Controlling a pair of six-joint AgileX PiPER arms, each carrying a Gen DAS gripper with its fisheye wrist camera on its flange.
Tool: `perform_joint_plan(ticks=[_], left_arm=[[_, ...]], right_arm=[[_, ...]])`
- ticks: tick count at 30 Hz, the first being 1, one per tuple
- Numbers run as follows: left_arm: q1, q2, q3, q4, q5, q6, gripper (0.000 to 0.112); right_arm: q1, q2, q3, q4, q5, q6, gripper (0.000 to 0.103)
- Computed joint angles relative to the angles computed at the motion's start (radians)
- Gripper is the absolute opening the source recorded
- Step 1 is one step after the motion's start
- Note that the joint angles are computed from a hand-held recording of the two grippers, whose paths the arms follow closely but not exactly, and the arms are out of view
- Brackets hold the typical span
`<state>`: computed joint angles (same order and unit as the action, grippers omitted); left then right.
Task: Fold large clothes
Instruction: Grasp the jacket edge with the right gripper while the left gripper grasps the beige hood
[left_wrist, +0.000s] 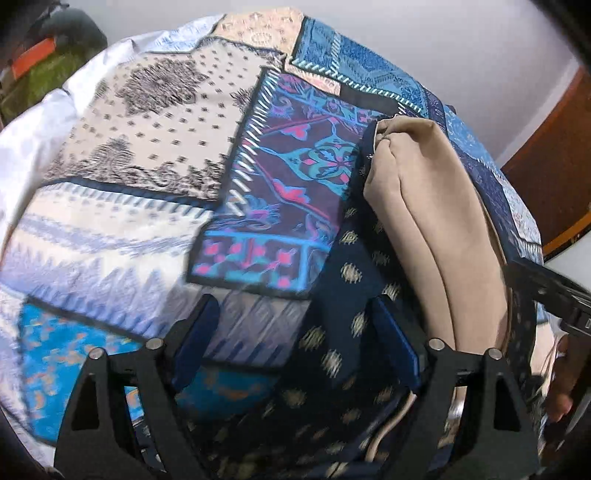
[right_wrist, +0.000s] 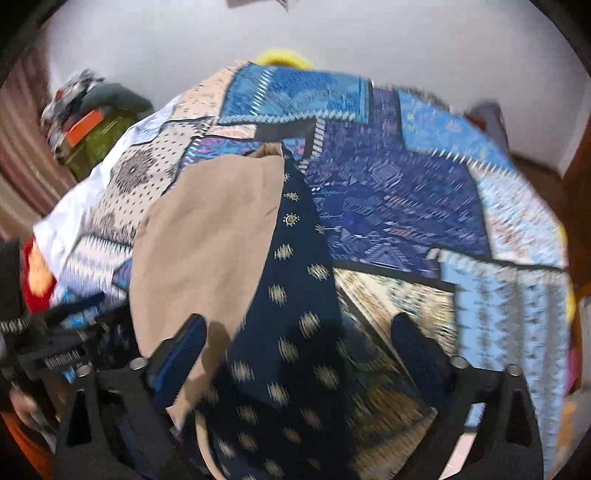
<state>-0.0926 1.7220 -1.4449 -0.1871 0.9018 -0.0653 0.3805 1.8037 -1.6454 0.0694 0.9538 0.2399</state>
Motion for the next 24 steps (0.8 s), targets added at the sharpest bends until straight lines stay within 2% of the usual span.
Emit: perform_joint_plan(ticks=[2, 3, 4, 5, 6, 7, 8, 9, 10, 14, 18, 24], left_arm=[[-0.024, 0.01, -0.009, 0.013, -0.025, -0.024, 0.085], [-0.031, 0.018, -0.02, 0.007, -0.027, -0.026, 0.084], [-0.036, 0.025, -0.027, 0.006, -0.033, -0.03, 0.076], [-0.045, 0.029, -0.031, -0.008, -0.043, -0.021, 0.069], [-0.054, 0.034, -0.037, -0.015, -0.046, -0.012, 0.055], [-0.058, 0.035, -0.04, -0.039, -0.043, 0.009, 0.032], [-0.061, 0.045, -0.053, -0.068, -0.026, 0.03, 0.023], [-0.072, 0.045, -0.06, -0.056, -0.02, 0.017, 0.013], [-0.093, 0.043, -0.073, -0.012, -0.002, -0.011, 0.008], [-0.106, -0.048, -0.059, 0.009, 0.043, 0.004, 0.006], [-0.091, -0.208, -0.006, -0.02, 0.106, 0.06, 0.006], [-0.123, -0.502, 0.18, -0.009, 0.234, 0.117, 0.006]], right_arm=[[0.007, 0.037, -0.035, -0.028, -0.01, 0.046, 0.082], [0.019, 0.045, -0.038, -0.058, -0.033, 0.076, 0.074], [0.023, 0.057, -0.05, -0.063, -0.035, 0.078, 0.063], [0.033, 0.074, -0.067, -0.083, -0.03, 0.088, 0.056], [0.045, 0.088, -0.082, -0.111, -0.026, 0.092, 0.042], [0.06, 0.096, -0.09, -0.142, -0.023, 0.103, 0.033], [0.063, 0.099, -0.093, -0.142, -0.024, 0.094, 0.027], [0.069, 0.093, -0.088, -0.127, -0.027, 0.075, 0.015], [0.067, 0.084, -0.082, -0.106, -0.027, 0.052, 0.012], [0.094, -0.01, -0.01, -0.092, -0.032, 0.004, 0.01], [0.098, -0.177, 0.1, -0.029, -0.034, -0.046, 0.009], [0.186, -0.457, 0.269, -0.001, 0.04, -0.06, 0.009]])
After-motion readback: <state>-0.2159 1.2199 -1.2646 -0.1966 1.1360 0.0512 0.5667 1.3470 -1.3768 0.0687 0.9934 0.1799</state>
